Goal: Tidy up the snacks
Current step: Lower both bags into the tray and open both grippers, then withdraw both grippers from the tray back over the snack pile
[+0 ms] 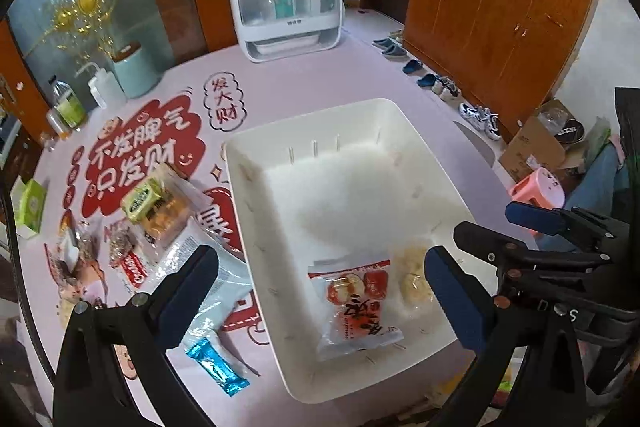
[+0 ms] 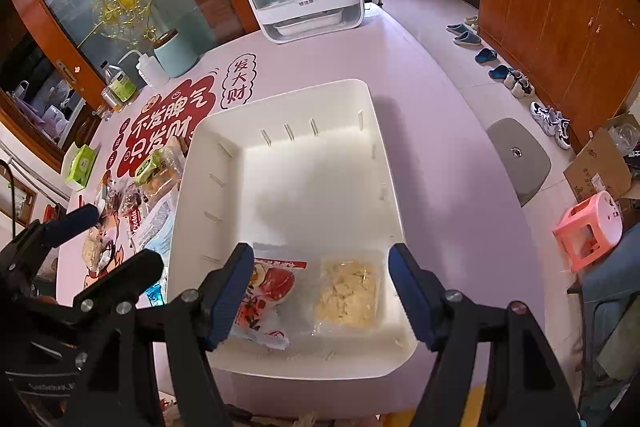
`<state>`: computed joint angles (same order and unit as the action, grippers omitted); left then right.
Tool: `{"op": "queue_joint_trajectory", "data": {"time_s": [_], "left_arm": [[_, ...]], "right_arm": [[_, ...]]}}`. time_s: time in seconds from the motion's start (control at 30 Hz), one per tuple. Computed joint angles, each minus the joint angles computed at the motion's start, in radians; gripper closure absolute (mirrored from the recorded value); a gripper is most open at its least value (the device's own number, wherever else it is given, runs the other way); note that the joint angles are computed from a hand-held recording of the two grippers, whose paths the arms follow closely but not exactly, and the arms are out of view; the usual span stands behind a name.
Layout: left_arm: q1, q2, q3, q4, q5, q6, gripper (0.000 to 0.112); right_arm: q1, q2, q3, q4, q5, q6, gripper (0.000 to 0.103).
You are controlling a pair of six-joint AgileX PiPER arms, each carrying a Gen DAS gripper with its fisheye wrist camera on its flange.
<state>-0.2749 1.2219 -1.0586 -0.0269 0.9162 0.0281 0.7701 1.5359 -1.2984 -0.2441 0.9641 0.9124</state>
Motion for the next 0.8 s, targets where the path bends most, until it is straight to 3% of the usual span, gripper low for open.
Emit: {"op": "queue_joint_trajectory", "data": {"time_s": [0.43, 0.8], "left_arm": [[-0.047, -0.061, 0.006, 0.101, -0.005, -0.098, 0.01], [-0.01, -0.133, 0.036, 0.079, -0.007, -0.056, 0.01]], "right_arm": [[0.028, -0.01, -0.013, -0.045, 0.015, 0.037, 0.033], [0.117, -0.006, -0.044, -0.179, 0.069, 0.151, 0.033]]}}
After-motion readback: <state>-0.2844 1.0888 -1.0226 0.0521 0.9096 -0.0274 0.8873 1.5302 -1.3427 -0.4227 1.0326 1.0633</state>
